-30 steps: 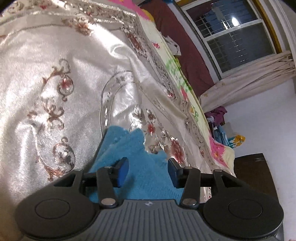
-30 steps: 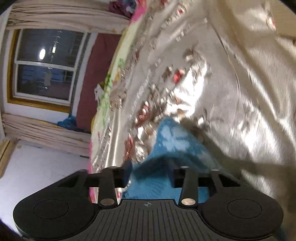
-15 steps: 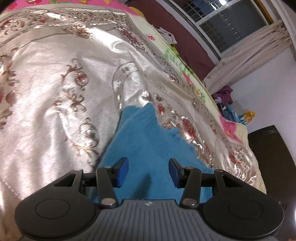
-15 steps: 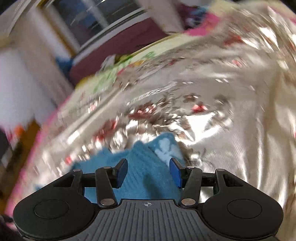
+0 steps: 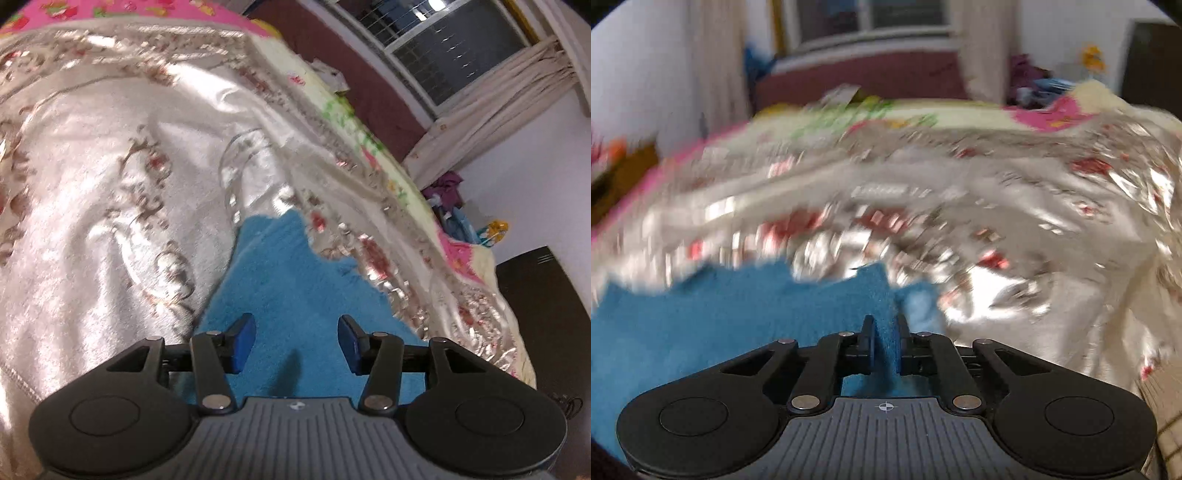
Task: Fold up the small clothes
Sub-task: 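Lay the hem over the collar and open both tools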
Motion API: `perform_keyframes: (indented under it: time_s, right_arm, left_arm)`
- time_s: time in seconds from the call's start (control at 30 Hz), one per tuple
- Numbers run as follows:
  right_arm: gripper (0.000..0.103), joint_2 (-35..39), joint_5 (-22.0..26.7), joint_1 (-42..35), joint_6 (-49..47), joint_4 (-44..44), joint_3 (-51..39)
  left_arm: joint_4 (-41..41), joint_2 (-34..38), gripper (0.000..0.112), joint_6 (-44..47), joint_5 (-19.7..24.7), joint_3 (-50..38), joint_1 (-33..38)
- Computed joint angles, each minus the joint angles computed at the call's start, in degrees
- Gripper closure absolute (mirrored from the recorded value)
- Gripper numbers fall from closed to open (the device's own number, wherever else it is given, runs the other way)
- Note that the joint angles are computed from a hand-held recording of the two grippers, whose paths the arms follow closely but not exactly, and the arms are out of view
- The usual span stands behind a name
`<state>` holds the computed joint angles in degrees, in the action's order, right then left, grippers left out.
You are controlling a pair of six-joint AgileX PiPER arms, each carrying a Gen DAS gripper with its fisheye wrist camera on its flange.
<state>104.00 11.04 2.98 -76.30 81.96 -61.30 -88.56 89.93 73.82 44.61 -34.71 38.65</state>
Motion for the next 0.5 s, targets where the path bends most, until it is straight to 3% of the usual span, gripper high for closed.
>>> perform_keyframes:
  time_s: [0.03, 0.1, 0.23, 0.37, 0.43, 0.5]
  right_arm:
    - [0.095, 0.54, 2.02, -1.25, 2.28, -0.34, -0.53]
    - [0.095, 2.34, 0.46, -0.61, 5.40, -2.49, -1.47]
    - [0.096, 6.04, -2.28, 0.46, 1.78, 6.08, -2.05]
    - [0.095, 7.26, -4.69, 1.85, -0.37, 7.61, -1.48]
    - [0.094, 6.70, -4.67, 1.78, 3.64, 3.67, -1.20]
    - [0.087, 5.67, -3.30, 1.08, 7.51, 0.36, -0.75]
  left_arm:
    - [-0.83, -0.47, 0.059, 1.22, -0.13, 0.34, -0.17]
    - [-1.91, -0.56, 0.058, 2.25, -2.28, 0.51, -1.93]
    - [-5.34, 0.95, 0.058, 6.13, -7.22, 1.52, -5.74]
    - [-4.95, 1.02, 0.058, 6.16, -6.86, 1.96, -4.87]
    - [-3.43, -0.28, 0.058, 4.33, -7.03, 2.10, -4.38]
    - [-2.90, -2.22, 0.058, 4.10, -6.76, 3.01, -3.88]
